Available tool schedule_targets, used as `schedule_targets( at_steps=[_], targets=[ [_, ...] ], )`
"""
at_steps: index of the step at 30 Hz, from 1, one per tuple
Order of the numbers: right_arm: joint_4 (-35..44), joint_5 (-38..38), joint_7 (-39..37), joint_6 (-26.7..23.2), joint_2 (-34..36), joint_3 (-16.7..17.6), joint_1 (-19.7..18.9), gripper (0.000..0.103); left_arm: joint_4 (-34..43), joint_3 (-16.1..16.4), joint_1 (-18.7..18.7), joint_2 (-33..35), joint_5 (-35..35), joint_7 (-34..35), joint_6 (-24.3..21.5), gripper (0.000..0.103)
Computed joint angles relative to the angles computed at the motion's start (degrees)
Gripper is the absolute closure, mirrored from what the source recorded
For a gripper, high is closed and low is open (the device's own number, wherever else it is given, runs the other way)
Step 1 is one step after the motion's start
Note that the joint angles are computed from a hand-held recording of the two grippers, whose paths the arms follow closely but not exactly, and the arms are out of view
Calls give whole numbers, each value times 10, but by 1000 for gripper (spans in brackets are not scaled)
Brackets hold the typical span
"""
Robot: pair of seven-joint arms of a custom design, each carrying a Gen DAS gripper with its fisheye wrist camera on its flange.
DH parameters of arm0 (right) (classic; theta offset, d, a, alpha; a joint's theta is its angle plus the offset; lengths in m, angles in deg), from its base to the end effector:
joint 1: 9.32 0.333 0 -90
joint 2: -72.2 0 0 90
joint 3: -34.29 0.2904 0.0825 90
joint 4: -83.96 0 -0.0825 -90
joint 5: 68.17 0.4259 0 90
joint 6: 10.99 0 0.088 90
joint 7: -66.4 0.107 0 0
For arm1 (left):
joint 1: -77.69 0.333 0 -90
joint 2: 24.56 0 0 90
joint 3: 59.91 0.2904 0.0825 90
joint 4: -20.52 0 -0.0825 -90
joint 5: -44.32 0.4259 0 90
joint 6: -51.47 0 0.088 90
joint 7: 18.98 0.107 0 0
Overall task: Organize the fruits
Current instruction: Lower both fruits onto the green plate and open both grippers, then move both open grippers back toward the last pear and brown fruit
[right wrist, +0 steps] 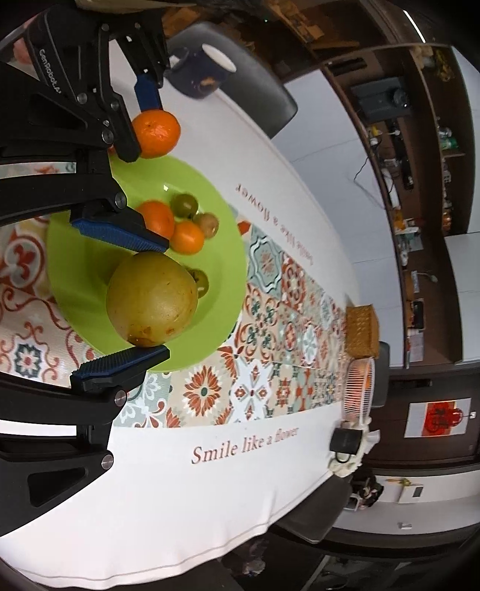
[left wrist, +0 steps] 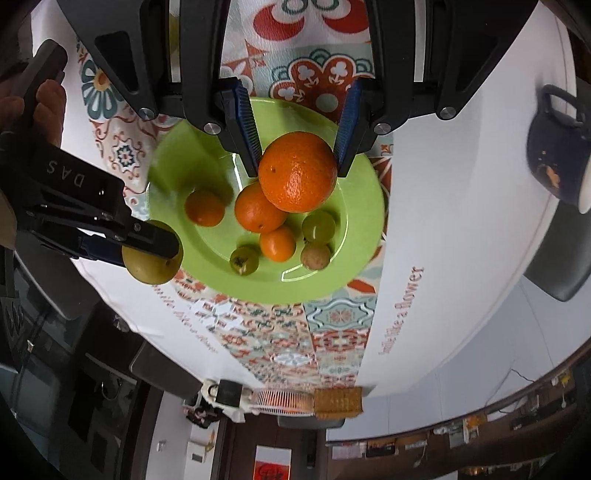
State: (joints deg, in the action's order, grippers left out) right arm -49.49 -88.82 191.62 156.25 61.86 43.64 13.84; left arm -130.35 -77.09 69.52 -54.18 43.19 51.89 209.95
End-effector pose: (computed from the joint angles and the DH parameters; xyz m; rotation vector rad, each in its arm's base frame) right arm 0.4651 0.3247 0.4491 -1.9243 1.4456 -0.4809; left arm 0.4282 -0.1989 0.4338 -1.7925 1.9875 -0.7271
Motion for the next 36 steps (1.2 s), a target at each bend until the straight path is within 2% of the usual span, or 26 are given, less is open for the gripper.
schedule_targets(
  at_steps=[7,9,10,11,15,16,22,25,29,33,36],
  targets=[
    [21,34,-27,0,33,-11,6,51,12,-4,3,25,6,-3,-1,63],
    [19,16,-12,5,31,-6,0,49,8,-5,3,21,8,-9,6,52],
    [16,-20,21,6,25,4,-12,41,5,-9,7,15,13,-15,9,47],
    [11,-32,31,11,20,5,-14,39,3,-13,11,11,19,-20,12,47],
    [-16,-95,89,20,-20,25,-36,38,-15,-25,15,-23,36,-35,12,46],
    [-25,-105,98,21,-33,28,-38,39,-23,-27,13,-38,37,-38,14,43],
    [-90,-122,125,16,-124,50,-45,38,-62,-47,9,-123,51,-50,18,32],
    [-121,-125,139,8,-174,62,-48,34,-80,-51,-5,-165,51,-46,15,28],
    [-159,-102,137,-1,-233,58,-27,34,-101,-55,-24,-220,46,-43,7,24],
    [-188,-88,137,-15,-289,66,-18,28,-119,-58,-43,-267,39,-43,-6,21],
    [-210,-81,135,-29,-332,72,-6,28,-131,-58,-57,-299,36,-39,-17,18]
  ],
)
